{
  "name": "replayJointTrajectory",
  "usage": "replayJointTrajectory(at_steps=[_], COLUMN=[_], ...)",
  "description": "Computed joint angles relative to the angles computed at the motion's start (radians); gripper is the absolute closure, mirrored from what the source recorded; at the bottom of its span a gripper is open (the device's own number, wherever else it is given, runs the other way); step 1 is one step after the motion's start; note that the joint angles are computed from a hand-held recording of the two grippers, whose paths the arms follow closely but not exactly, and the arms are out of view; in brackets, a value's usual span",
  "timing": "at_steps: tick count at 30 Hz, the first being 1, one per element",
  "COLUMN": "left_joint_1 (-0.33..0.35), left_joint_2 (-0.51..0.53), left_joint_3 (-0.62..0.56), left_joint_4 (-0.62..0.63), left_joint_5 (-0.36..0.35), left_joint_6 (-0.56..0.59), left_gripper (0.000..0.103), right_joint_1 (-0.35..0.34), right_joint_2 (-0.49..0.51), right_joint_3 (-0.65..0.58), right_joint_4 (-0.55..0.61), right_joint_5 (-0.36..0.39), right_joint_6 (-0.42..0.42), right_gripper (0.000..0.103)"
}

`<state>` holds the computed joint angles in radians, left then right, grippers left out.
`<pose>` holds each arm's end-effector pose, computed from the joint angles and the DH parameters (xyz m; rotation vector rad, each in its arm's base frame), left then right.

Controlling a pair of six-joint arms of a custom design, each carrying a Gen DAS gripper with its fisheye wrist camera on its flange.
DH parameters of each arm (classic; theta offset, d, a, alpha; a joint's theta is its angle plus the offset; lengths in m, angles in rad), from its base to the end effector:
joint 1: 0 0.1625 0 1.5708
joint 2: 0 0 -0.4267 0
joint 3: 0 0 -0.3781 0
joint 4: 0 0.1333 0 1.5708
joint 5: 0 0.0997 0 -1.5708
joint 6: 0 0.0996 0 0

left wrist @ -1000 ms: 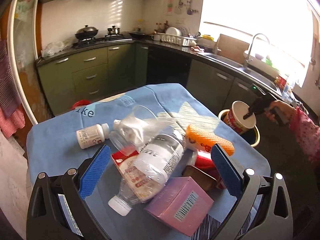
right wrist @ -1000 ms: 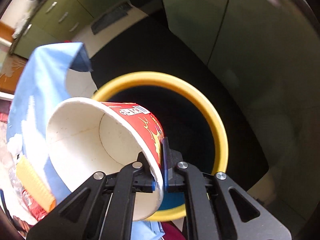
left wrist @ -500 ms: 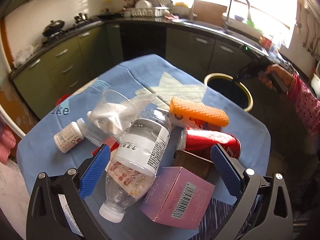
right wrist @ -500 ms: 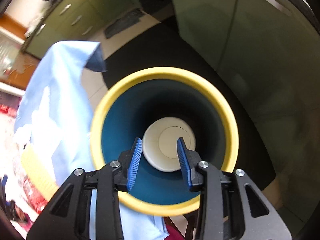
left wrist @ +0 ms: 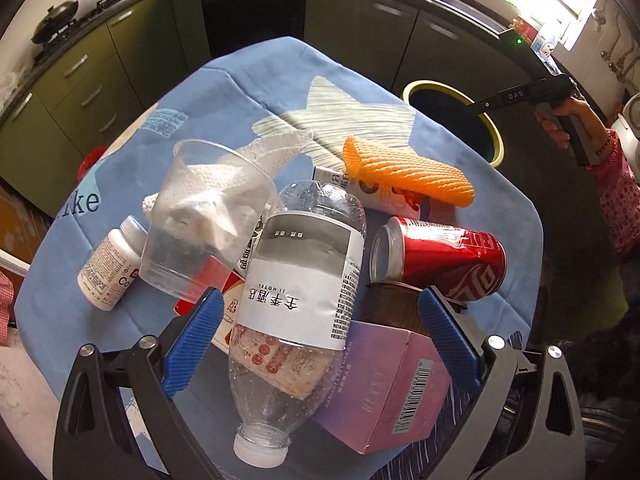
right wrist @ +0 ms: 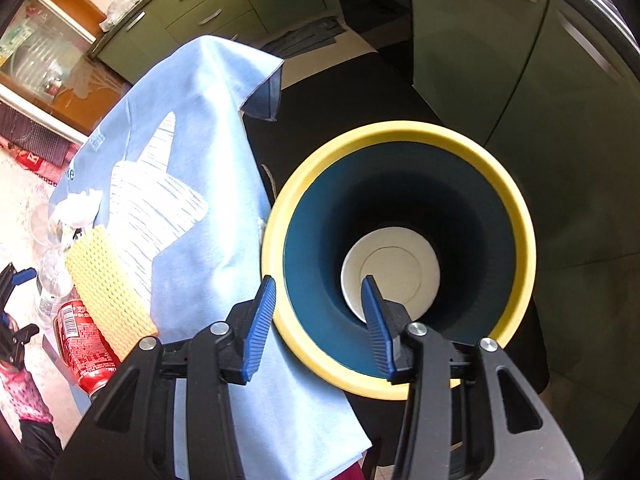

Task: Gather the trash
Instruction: 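Grasp the large clear plastic bottle with the left gripper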

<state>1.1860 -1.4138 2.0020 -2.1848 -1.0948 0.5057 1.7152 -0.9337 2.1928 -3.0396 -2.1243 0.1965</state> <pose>-0.0155 -0.5151 0.2882 1.1402 2.4087 0.0047 0.1499 -0.4682 0.0835 -0.1456 -2.6008 0.3955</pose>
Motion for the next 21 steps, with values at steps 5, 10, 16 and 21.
replayJointTrajectory(at_steps=[5, 10, 16, 21], left_joint_1=[0.000, -0.004, 0.010, 0.012], left_joint_2=[0.038, 0.070, 0.109, 0.120], left_joint_3=[-0.027, -0.035, -0.058, -0.050], left_joint_4=[0.052, 0.073, 0.109, 0.088], left_joint_5=[0.031, 0.073, 0.102, 0.117], left_joint_6=[-0.008, -0.010, -0.027, -0.011], left_gripper=[0.015, 0.022, 0.030, 0.034], right_joint_1=[-0.001, -0.010, -0.027, -0.034], right_joint_2=[0.023, 0.043, 0.057, 0.066], right_joint_3=[-0.008, -0.012, -0.013, -0.013], right_joint_4=[-0.004, -0.013, -0.027, -0.041], right_joint_5=[0.005, 0.010, 0.023, 0.024], right_joint_6=[-0.004, -0.014, -0.030, -0.039], right_gripper=[0.060, 0.060, 0.057, 0.057])
